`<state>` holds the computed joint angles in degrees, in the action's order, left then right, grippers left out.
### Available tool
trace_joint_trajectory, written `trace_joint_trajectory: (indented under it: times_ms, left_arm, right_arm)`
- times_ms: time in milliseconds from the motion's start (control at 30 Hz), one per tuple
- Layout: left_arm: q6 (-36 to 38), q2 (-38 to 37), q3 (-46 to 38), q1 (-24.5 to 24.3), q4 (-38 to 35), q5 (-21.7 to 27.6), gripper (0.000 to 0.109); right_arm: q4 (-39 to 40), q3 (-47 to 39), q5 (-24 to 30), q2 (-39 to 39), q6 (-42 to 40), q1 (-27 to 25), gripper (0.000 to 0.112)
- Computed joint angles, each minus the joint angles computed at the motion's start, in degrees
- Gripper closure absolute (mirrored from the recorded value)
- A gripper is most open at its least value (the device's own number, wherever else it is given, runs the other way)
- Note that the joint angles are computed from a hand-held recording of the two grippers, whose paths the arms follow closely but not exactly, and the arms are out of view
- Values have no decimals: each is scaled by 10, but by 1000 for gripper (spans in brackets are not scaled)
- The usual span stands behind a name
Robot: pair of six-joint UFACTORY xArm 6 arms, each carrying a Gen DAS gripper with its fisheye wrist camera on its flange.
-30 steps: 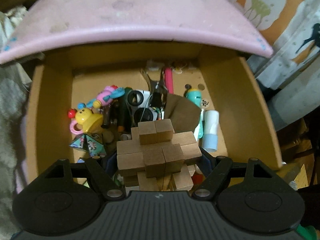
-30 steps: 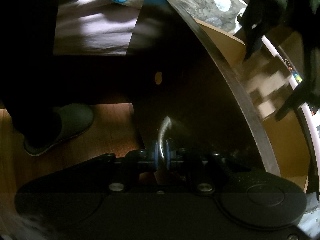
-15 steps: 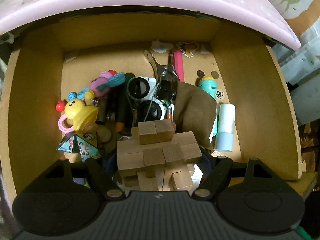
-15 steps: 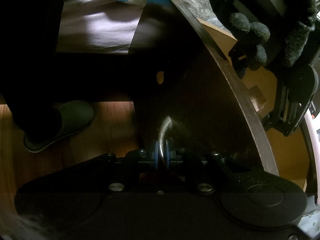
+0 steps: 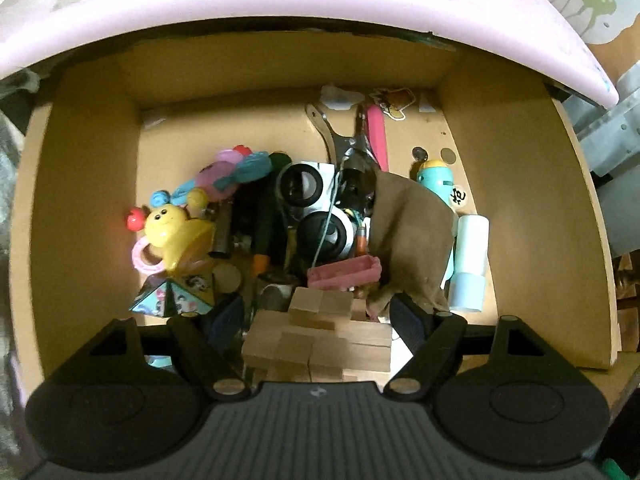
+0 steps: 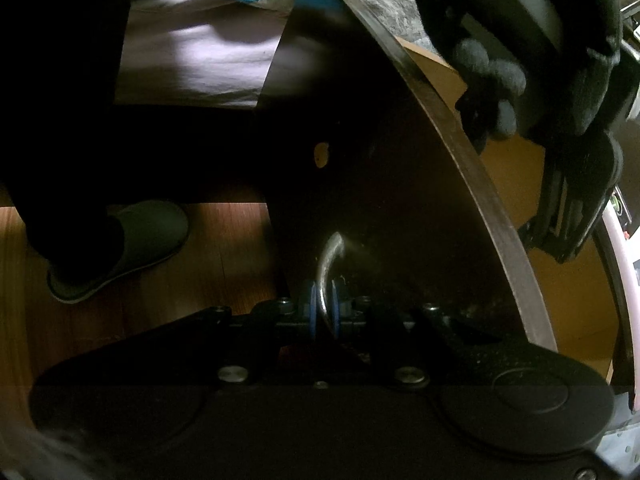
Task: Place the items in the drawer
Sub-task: 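Carry the wooden burr puzzle into the drawer and release it, then move the left gripper back toward the toys on the nightstand top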
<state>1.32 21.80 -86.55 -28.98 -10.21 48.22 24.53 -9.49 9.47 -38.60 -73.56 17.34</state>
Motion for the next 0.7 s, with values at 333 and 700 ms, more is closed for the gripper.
trace_joint_trajectory:
  times_ms: [333,700]
  left_arm:
    - [44,-38,8,6,-8,14,25]
    - [30,-13,-62,34,13,-36,25]
  right_arm:
    - [-24,-2,3,-2,26,-1,105]
    - [-11,6,-34,14,27,15,104]
